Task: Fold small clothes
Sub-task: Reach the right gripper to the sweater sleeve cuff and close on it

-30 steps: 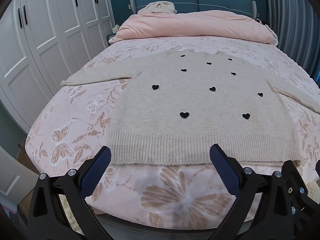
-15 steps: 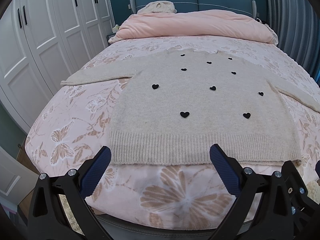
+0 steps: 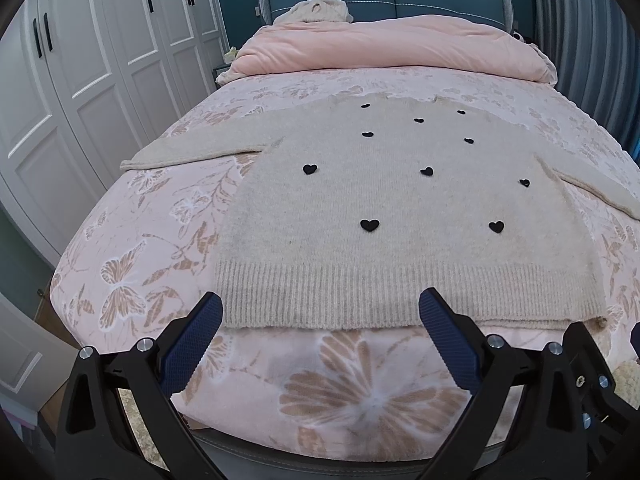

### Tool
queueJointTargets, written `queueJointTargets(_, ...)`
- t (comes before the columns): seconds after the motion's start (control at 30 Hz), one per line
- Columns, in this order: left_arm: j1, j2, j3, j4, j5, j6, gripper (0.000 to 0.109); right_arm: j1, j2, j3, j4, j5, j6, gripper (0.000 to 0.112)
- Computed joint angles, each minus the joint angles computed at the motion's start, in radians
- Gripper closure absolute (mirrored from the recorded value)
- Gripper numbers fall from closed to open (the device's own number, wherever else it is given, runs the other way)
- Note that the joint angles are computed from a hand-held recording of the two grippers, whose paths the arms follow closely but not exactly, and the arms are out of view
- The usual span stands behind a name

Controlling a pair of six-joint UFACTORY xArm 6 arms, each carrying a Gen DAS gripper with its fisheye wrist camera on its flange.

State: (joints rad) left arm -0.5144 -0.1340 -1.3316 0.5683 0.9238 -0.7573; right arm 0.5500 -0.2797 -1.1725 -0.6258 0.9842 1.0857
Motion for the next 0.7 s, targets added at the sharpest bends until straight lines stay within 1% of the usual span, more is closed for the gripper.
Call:
queueJointTargets(0.13,0.004,-0.001,0.007,-0.006,-0.003,0.002,0.013,-0.003,-0.001,0.005,0.008,-0.006,0.002,0.014)
queueJointTargets(0.2,0.015,-0.002,0.016,-0.047,-0.008,0.025,0.012,-0.016,-0.007,0.021,0.027,-0.031,-0.011,0.014)
queueJointTargets(0.3,0.039,0.016,0.016,-0.181,-0.025,0.072,0.010,-0.082,-0.024,0.076,0.160,-0.150,-0.120,0.016)
queueJointTargets(0.33,0.046,0.018,0.019,-0.209,-0.029,0.075,0.010,-0.115,-0.028,0.093,0.211,-0.184,-0.160,0.016)
queueJointTargets(0.37,0.055,0.015,0.029,-0.234,-0.037,0.078,0.010,-0.150,-0.033,0.108,0.234,-0.203,-0.169,0.016)
queueJointTargets(0.43,0.075,0.009,0.046,-0.277,-0.045,0.080,0.010,-0.250,-0.043,0.134,0.304,-0.251,-0.201,0.016)
queueJointTargets(0.5,0.091,0.009,0.050,-0.303,-0.029,0.074,0.010,-0.399,-0.023,0.137,0.459,-0.303,-0.294,0.016)
queueJointTargets(0.53,0.096,0.013,0.047,-0.318,-0.024,0.072,0.010,-0.467,-0.007,0.131,0.515,-0.324,-0.321,0.016)
queueJointTargets(0.57,0.101,0.016,0.045,-0.335,-0.022,0.073,0.010,-0.553,0.022,0.114,0.575,-0.347,-0.348,0.016)
queueJointTargets(0.6,0.107,0.020,0.045,-0.352,-0.020,0.072,0.010,-0.632,0.067,0.075,0.606,-0.353,-0.359,0.016)
queueJointTargets(0.63,0.107,0.029,0.036,-0.362,-0.014,0.069,0.010,-0.678,0.107,0.034,0.610,-0.339,-0.362,0.016)
queueJointTargets(0.67,0.107,0.036,0.030,-0.370,-0.014,0.068,0.010,-0.743,0.184,-0.049,0.592,-0.305,-0.366,0.016)
queueJointTargets(0.7,0.104,0.045,0.023,-0.373,-0.014,0.066,0.010,-0.785,0.256,-0.134,0.541,-0.267,-0.350,0.016)
